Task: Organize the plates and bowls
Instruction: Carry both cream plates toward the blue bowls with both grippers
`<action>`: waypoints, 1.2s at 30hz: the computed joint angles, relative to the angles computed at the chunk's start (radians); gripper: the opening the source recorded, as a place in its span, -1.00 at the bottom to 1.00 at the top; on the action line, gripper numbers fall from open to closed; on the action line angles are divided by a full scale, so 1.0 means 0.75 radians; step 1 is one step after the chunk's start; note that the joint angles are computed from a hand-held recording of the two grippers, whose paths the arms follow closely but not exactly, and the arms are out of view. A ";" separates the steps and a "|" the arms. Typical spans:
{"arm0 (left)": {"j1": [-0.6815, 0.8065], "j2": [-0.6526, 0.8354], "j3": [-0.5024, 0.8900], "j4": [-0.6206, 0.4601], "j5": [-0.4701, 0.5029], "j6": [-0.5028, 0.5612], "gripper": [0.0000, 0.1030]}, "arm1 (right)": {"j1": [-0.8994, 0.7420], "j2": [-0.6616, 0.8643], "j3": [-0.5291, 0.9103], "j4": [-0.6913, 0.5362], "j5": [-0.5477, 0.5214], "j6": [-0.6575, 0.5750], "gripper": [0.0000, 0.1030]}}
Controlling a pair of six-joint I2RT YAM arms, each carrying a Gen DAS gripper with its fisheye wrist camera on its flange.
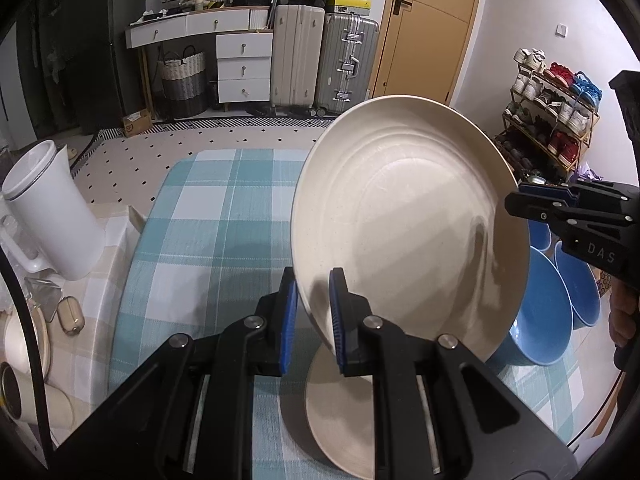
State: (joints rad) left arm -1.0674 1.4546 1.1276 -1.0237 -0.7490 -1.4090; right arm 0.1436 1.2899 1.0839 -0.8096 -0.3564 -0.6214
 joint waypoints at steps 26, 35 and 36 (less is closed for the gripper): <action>-0.339 0.119 0.022 -0.249 -0.048 -0.490 -0.76 | -0.096 -0.312 -0.309 -0.027 -0.040 -0.112 -0.59; -0.374 0.172 0.012 -0.246 -0.044 -0.549 -0.76 | -0.129 -0.354 -0.395 -0.016 -0.018 -0.151 -0.59; -0.374 0.181 0.010 -0.240 -0.043 -0.550 -0.76 | -0.124 -0.375 -0.415 -0.008 -0.005 -0.152 -0.59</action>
